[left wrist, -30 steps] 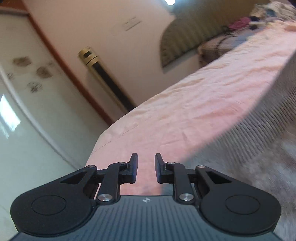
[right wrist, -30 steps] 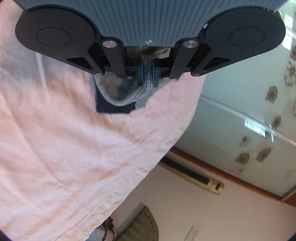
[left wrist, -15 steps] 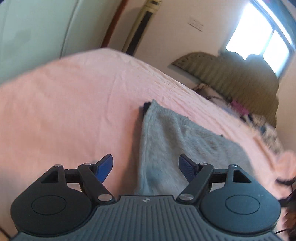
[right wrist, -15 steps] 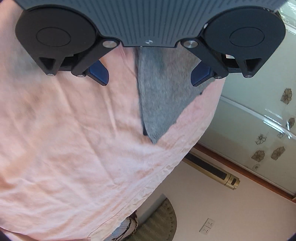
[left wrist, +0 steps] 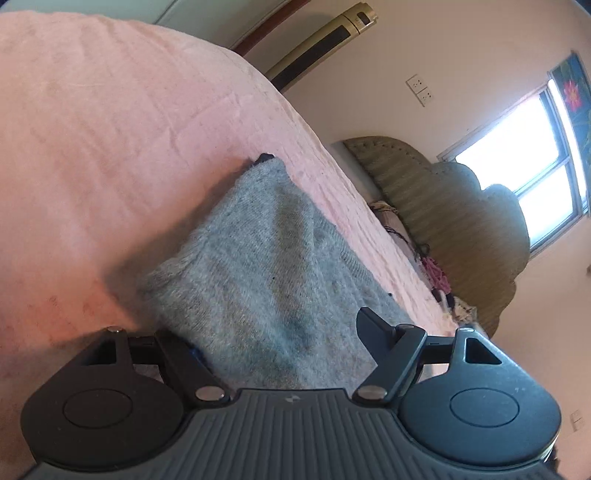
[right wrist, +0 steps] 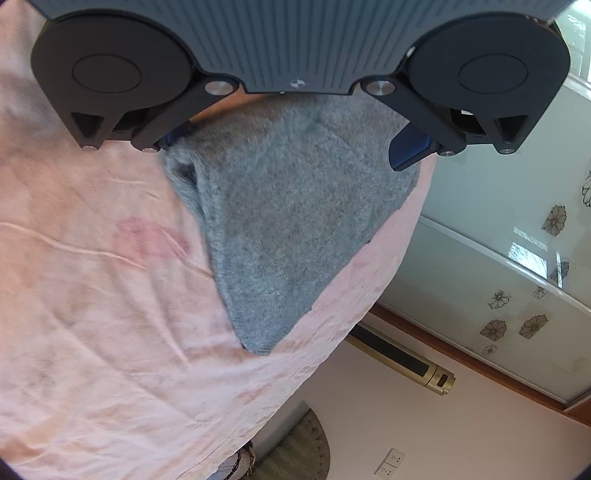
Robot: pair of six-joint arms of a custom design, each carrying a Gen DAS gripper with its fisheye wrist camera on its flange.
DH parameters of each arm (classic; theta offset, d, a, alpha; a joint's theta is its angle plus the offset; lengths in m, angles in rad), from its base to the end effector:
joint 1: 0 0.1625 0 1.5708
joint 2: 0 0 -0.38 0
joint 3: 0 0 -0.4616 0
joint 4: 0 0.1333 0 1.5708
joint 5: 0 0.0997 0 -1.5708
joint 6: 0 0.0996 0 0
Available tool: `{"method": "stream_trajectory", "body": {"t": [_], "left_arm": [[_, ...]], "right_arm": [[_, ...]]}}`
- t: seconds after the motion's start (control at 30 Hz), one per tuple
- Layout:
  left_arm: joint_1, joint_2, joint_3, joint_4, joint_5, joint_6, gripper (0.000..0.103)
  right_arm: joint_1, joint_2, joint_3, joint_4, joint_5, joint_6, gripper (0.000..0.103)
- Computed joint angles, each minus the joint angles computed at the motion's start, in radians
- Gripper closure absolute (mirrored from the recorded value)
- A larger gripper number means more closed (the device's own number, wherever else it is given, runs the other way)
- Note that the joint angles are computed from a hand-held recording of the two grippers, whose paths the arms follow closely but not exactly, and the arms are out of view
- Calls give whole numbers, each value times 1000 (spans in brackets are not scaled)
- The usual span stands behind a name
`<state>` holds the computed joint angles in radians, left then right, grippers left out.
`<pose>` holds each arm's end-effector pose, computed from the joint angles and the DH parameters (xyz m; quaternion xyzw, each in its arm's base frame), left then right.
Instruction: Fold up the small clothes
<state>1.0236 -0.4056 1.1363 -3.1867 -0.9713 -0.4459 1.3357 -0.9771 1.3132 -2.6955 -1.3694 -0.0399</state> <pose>-0.2647 -0.7986 0.0295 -0.0826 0.8686 -0.4869 0.0397 -0.0345 -0.8019 0.3272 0.0511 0.9180 -0.3913 0.0395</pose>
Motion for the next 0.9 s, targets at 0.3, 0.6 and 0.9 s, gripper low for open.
{"method": "stream_trajectory", "body": {"t": [0.3, 0.6, 0.9], "left_arm": [[1, -18, -38, 193, 72, -70, 97], [-29, -195, 191, 104, 11, 24, 97], [-52, -256, 276, 61, 213, 233, 46]], "right_arm": [[-20, 76, -85, 30, 29, 95, 90], [-32, -72, 19, 142, 116, -23, 92], [-54, -141, 65, 193, 39, -25, 50]]}}
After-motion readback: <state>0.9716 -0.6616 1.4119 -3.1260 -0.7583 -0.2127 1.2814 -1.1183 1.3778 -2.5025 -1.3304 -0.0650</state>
